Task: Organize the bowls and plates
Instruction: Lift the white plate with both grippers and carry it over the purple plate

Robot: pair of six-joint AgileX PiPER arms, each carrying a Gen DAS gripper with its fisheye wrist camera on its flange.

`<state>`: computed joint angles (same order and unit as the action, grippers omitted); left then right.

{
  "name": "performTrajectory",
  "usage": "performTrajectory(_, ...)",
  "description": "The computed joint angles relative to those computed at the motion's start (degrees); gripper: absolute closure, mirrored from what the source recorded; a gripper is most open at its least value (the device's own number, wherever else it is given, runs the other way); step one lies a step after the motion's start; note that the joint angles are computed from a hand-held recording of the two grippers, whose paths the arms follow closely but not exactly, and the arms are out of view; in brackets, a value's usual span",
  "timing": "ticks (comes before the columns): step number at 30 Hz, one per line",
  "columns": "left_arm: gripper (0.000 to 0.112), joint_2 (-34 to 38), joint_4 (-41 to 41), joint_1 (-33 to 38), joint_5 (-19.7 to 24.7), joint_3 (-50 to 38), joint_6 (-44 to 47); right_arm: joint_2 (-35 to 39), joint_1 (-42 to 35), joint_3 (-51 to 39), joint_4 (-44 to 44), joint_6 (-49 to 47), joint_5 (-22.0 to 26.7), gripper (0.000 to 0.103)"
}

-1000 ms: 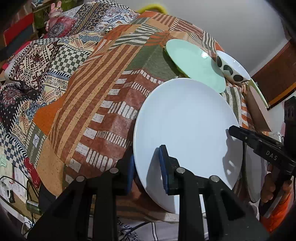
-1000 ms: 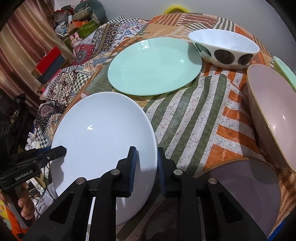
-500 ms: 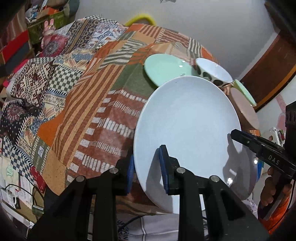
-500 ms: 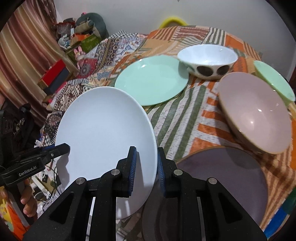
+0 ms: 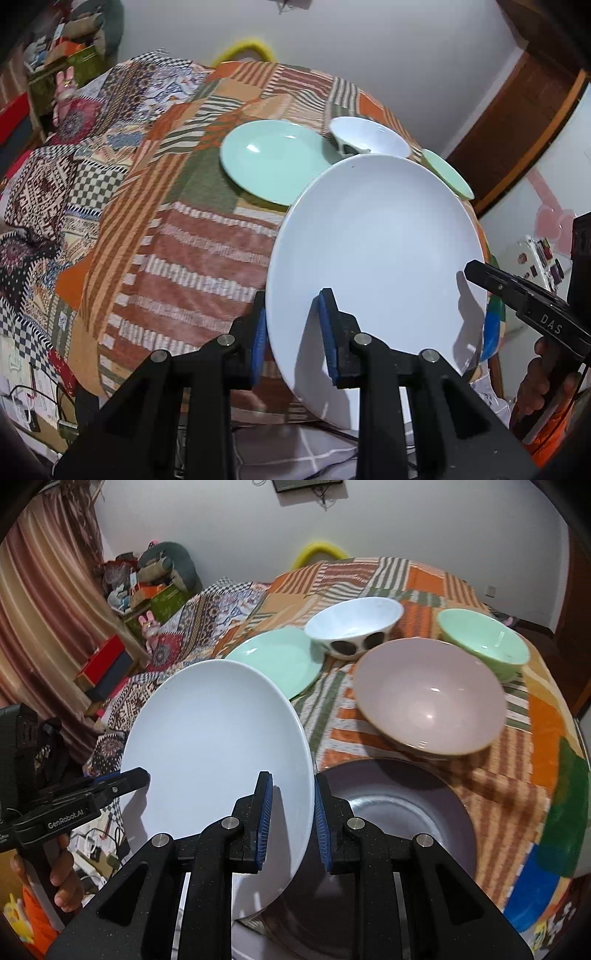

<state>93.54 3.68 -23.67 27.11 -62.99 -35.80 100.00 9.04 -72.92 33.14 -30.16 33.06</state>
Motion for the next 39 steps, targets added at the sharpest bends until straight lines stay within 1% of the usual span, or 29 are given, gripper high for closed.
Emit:
performTrajectory(6,0.084,1.9,3.6,-3.7,2.6,-4.0,-3.4,-2.8,-3.2,3.7,4.9,-4.3,-0.5,0.083)
performTrajectory(15,0.083,6.7,2.1,-7.0,5.6,-10.4,-1.8,-5.6,-9.0,8.5,11.5,-11.5,0.0,0.083)
performTrajectory(22,0.083,11.9,0.0,-8.9,8.6,-16.2,0.7,-6.2,-12.8,11.1,13.3,-13.3,0.6,0.082)
performTrajectory(29,0.082,16.5,1.1,-10.9,12.4,-21.4,0.7,-5.0,-15.5,12.2,13.9,-14.1,2.0,0.081)
performTrajectory(34,0.082,18.6,-1.5,-10.5,13.2,-22.8,2.9,-4.5,-16.4,13.0,13.9,-14.6,2.3,0.081)
performTrajectory(39,0.081,21.2,-2.4,-10.8,14.6,-25.1,4.1,-3.5,-16.7,13.0,12.9,-13.4,2.5,0.081)
